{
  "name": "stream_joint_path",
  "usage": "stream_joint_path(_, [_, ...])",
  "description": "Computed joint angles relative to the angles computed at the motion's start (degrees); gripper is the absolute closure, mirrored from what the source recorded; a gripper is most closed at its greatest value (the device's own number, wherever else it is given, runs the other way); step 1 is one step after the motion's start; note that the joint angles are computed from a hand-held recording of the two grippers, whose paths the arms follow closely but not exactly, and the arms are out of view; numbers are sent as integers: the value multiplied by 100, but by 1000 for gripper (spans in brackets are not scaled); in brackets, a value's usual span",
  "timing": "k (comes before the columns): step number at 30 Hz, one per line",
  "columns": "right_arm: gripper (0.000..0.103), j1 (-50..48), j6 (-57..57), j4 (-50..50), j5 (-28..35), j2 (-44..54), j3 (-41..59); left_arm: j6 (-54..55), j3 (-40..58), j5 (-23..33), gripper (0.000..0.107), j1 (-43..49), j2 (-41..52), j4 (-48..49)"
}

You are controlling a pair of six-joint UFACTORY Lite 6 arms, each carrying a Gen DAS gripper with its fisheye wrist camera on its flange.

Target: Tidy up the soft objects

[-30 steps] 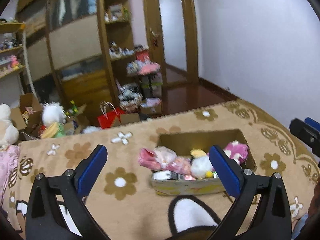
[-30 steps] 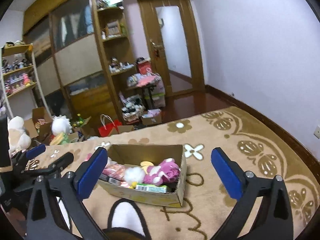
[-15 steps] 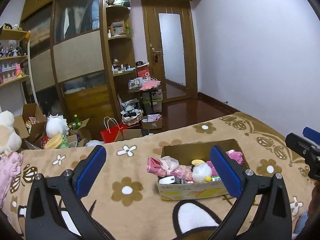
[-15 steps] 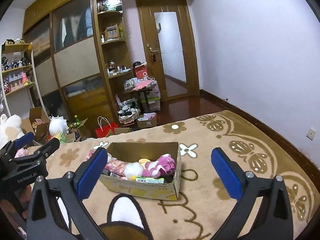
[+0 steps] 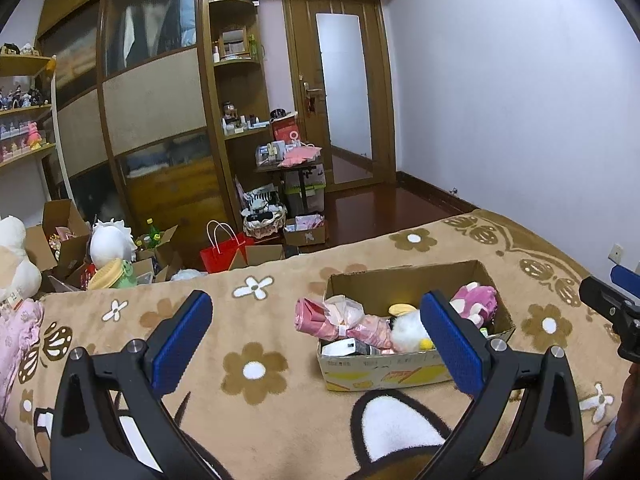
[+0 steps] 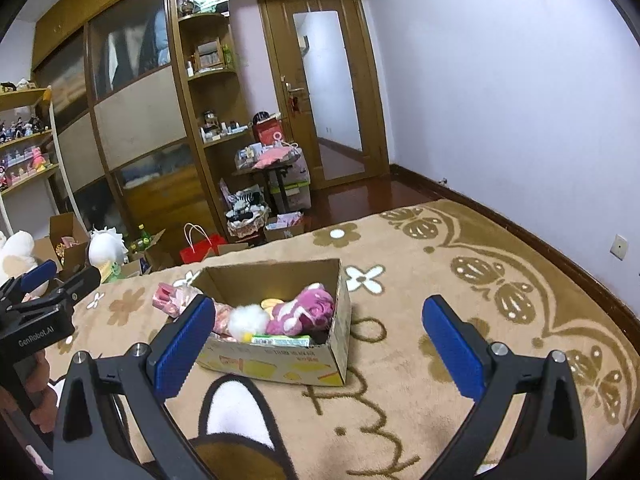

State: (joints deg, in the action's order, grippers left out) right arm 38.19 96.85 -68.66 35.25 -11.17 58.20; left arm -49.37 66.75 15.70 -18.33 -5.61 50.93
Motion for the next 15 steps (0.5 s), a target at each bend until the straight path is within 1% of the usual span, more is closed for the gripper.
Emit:
stream_joint_path(5, [0, -57, 304, -212, -78, 2, -186, 66, -35, -120, 4, 76, 71, -30])
stream_joint_path(7, [0, -86, 311, -206, -110, 25, -202, 268, -18, -118, 4, 97, 104, -228])
stream_joint_path(15, [0, -156, 441, -287, -172, 84, -280, 291, -72, -267, 4, 221, 160, -193])
